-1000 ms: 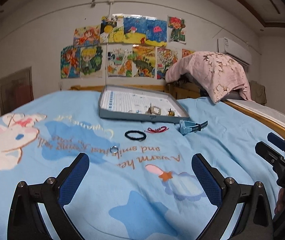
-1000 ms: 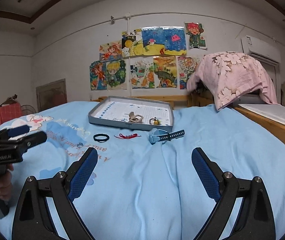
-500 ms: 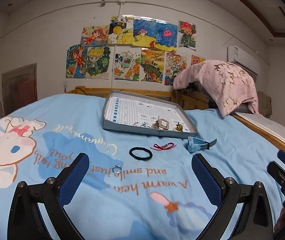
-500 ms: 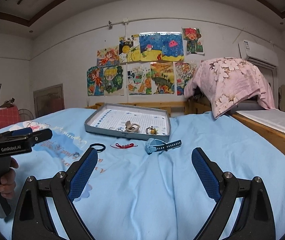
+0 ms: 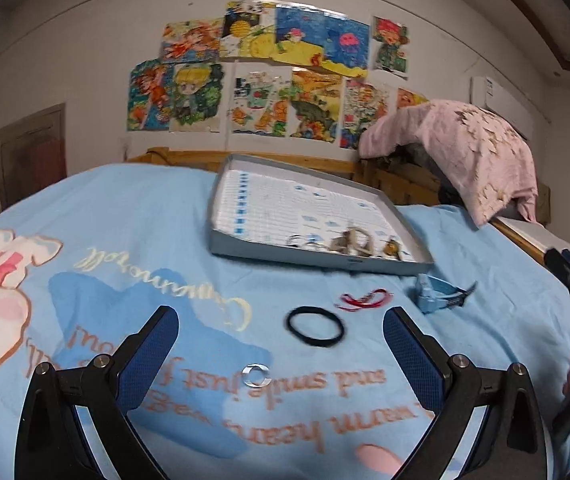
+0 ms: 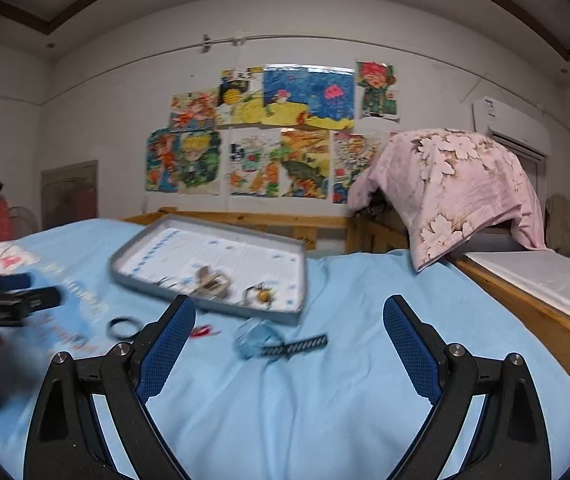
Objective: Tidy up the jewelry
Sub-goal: 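Grasp the small silver ring with the left tool while the right tool grasps the black hair tie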
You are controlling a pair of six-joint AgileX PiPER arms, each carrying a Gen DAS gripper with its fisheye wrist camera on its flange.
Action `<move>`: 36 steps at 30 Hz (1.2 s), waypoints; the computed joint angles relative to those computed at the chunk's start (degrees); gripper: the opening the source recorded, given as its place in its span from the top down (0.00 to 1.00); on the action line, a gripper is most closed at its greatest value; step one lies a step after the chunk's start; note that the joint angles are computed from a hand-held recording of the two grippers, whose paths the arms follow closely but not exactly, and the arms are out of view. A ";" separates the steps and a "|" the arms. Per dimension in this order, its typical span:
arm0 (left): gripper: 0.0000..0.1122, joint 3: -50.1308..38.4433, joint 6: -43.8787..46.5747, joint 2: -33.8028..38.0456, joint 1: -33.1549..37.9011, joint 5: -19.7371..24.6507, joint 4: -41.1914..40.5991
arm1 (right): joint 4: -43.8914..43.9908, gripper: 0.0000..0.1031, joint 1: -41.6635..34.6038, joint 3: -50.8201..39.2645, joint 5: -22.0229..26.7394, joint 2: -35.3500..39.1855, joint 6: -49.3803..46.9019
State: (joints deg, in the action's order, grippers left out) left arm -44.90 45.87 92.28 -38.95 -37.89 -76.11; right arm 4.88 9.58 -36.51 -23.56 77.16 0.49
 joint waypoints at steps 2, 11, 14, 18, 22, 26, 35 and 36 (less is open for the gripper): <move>0.08 2.37 -5.18 -0.41 1.94 1.66 3.59 | -9.13 0.10 -1.97 -3.32 -0.83 4.08 11.46; 0.39 3.92 -14.09 3.90 5.25 7.30 14.72 | -31.24 0.11 -0.28 -5.10 -5.44 13.96 29.14; 0.49 3.24 -13.64 5.21 5.30 8.37 16.32 | -35.86 0.11 0.95 -7.02 -4.20 15.32 33.20; 0.62 1.71 -13.75 7.10 7.60 13.02 17.87 | -44.22 0.24 2.90 -11.56 -1.80 19.42 40.82; 0.74 1.31 -21.80 9.45 10.80 16.98 25.62 | -64.73 0.34 2.66 -18.91 -3.19 25.65 60.80; 0.74 1.68 -28.91 10.67 11.76 16.95 32.64 | -75.48 0.42 4.37 -24.55 -3.47 30.08 71.23; 0.74 -0.01 -22.61 12.30 10.71 15.86 25.25 | -91.65 0.42 9.77 -33.63 -1.49 34.63 83.05; 0.74 -0.41 -22.40 12.73 10.49 15.48 24.67 | -93.41 0.42 9.89 -34.40 -1.51 34.93 84.56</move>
State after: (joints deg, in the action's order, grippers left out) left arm -45.31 23.47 105.01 -28.46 -22.41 -51.45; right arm -88.52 19.47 -70.91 -25.07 112.09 85.05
